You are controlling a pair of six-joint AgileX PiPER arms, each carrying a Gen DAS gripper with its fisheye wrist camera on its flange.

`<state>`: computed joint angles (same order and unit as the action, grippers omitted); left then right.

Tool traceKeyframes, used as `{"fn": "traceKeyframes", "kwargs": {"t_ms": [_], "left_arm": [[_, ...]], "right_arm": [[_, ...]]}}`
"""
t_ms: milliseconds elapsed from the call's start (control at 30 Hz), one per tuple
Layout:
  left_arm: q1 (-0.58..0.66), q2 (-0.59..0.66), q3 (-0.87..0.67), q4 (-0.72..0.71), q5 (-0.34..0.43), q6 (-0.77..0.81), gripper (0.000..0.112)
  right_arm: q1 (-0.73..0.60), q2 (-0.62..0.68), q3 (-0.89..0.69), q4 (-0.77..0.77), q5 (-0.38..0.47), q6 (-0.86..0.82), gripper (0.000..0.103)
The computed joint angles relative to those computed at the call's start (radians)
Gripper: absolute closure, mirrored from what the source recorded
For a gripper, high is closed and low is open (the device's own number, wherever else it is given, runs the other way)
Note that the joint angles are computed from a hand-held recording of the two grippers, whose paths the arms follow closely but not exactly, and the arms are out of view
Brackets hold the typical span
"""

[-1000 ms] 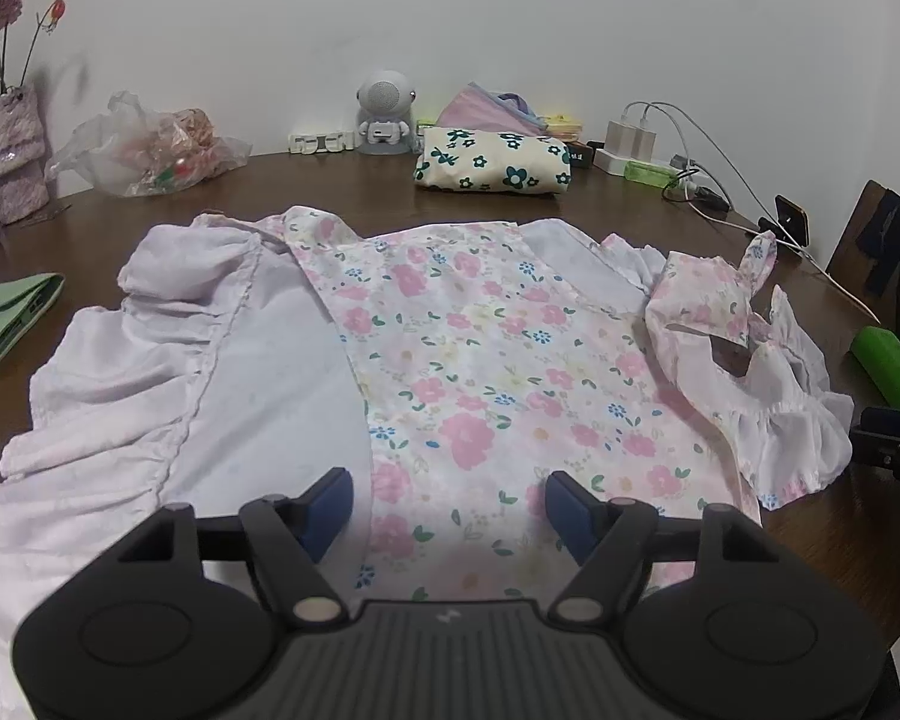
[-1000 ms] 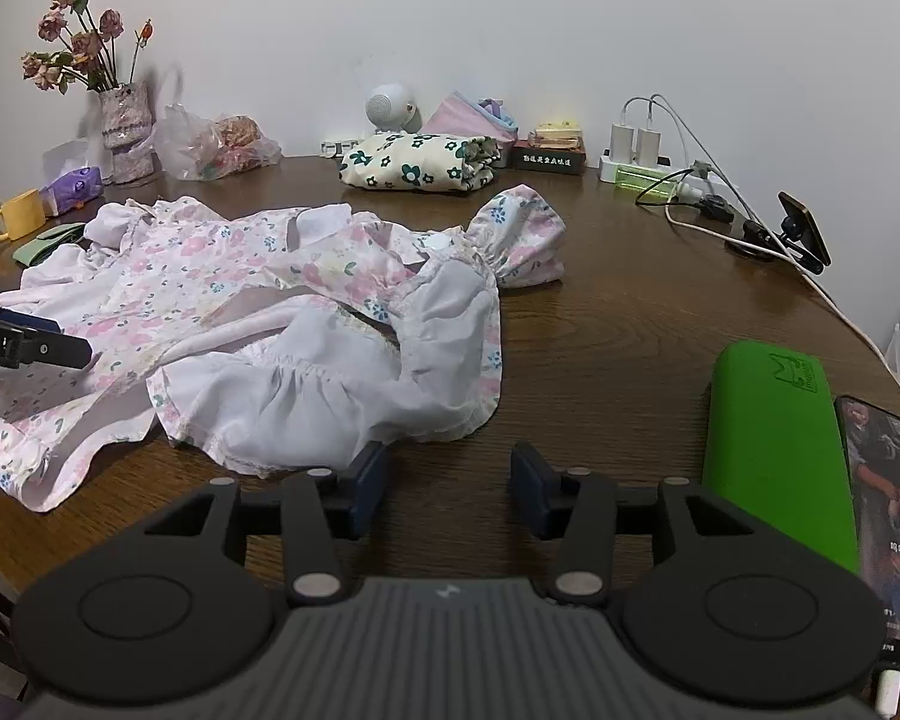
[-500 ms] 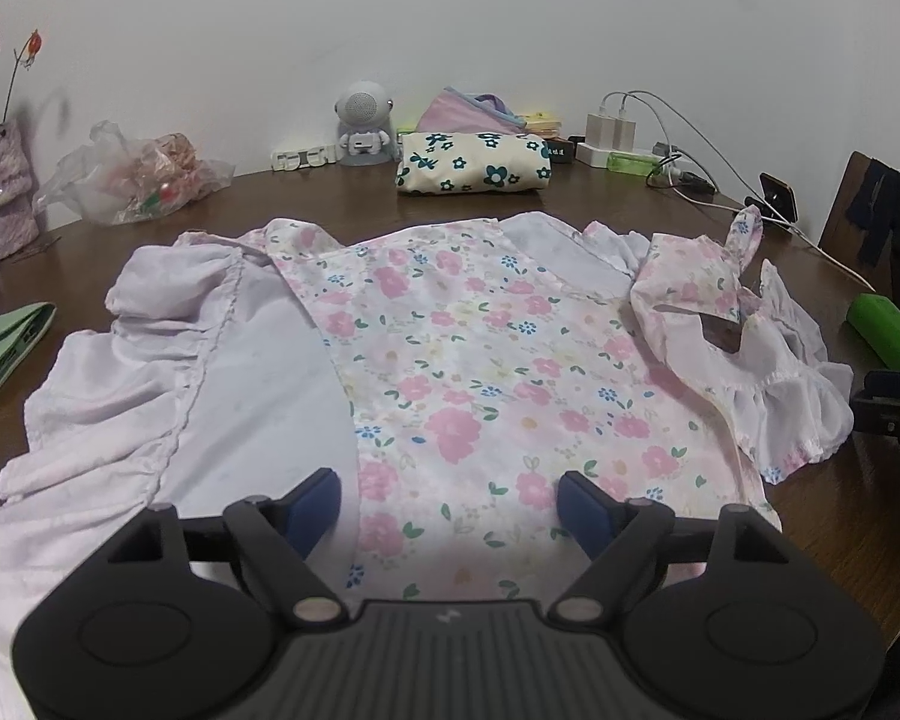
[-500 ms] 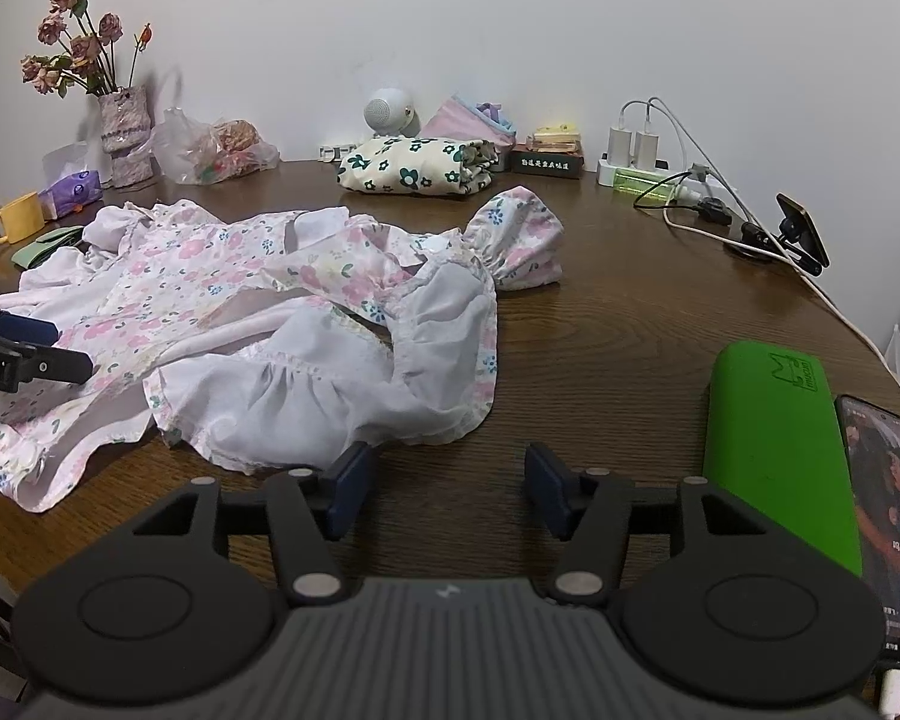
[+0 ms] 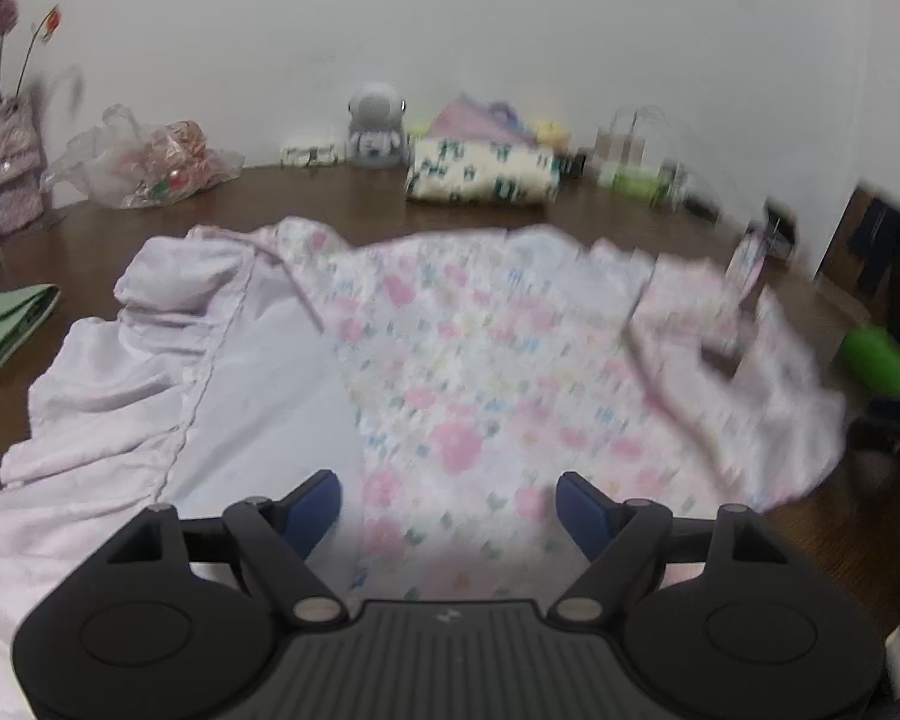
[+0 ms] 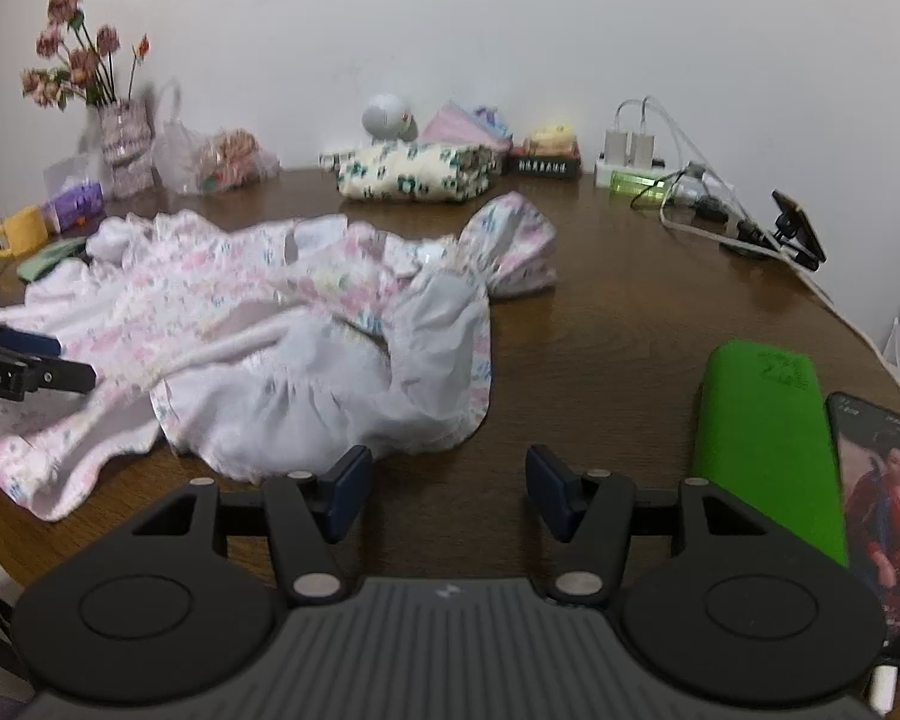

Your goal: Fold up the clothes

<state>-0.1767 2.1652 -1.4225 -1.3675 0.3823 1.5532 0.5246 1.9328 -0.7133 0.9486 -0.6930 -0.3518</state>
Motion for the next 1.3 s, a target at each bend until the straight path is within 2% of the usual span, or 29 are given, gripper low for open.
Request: {"fn": "traceKeyframes", "kwargs": {"t_ms": [67, 167, 367, 500, 533, 600, 667, 767, 833, 933, 1000, 1033, 1100, 1167, 1233, 1267, 1300], "left_arm": [[0.002, -0.003, -0.016, -0.005, 0.031, -0.013, 0.034], [-0.023, 0.008, -0.047, 0.019, 0.024, -0.015, 0.033], [-0.06, 0.058, -0.104, 0.146, -0.008, -0.133, 0.033], [-0.064, 0.063, -0.091, 0.122, -0.034, -0.091, 0.033], [-0.063, 0.065, -0.089, 0.119, -0.038, -0.089, 0.033], [-0.06, 0.069, -0.086, 0.114, -0.05, -0.089, 0.033], [-0.057, 0.066, -0.069, 0.048, -0.058, -0.018, 0.033], [-0.057, 0.063, -0.046, -0.056, -0.07, 0.104, 0.033], [-0.059, 0.063, -0.04, -0.079, -0.075, 0.137, 0.032], [-0.057, 0.061, -0.048, -0.029, -0.069, 0.08, 0.033], [-0.046, 0.058, -0.066, 0.061, -0.035, -0.029, 0.033], [-0.039, 0.056, -0.072, 0.088, -0.017, -0.064, 0.033], [-0.031, 0.043, -0.065, 0.06, -0.016, -0.042, 0.033], [-0.026, 0.033, -0.058, 0.026, -0.029, -0.012, 0.033], [-0.028, 0.038, -0.071, 0.037, -0.065, -0.04, 0.033], [-0.029, 0.043, -0.082, 0.066, -0.08, -0.079, 0.033], [-0.03, 0.052, -0.097, 0.134, -0.085, -0.157, 0.034]], "right_arm": [[-0.024, -0.025, 0.027, -0.074, -0.002, 0.084, 0.045], [-0.068, -0.033, 0.025, -0.159, 0.02, 0.171, 0.045], [-0.12, 0.026, -0.108, -0.161, 0.086, 0.154, 0.055], [-0.136, 0.084, -0.255, -0.006, 0.171, -0.043, 0.056], [-0.139, 0.097, -0.287, 0.037, 0.19, -0.095, 0.06], [-0.134, 0.132, -0.361, 0.219, 0.201, -0.263, 0.099], [-0.118, 0.142, -0.38, 0.38, 0.138, -0.332, 0.1], [-0.099, 0.126, -0.346, 0.507, 0.054, -0.369, 0.1], [-0.086, 0.102, -0.313, 0.548, 0.038, -0.367, 0.096], [-0.036, 0.067, -0.281, 0.508, -0.007, -0.334, 0.087], [-0.001, 0.056, -0.279, 0.456, -0.042, -0.334, 0.069], [0.003, 0.057, -0.287, 0.42, -0.042, -0.346, 0.066], [-0.008, 0.086, -0.36, 0.405, -0.008, -0.441, 0.062], [-0.052, 0.138, -0.463, 0.455, 0.061, -0.544, 0.057], [-0.106, 0.174, -0.537, 0.53, 0.153, -0.609, 0.057], [-0.135, 0.187, -0.564, 0.568, 0.213, -0.636, 0.064], [-0.159, 0.197, -0.58, 0.593, 0.268, -0.658, 0.081]]}}
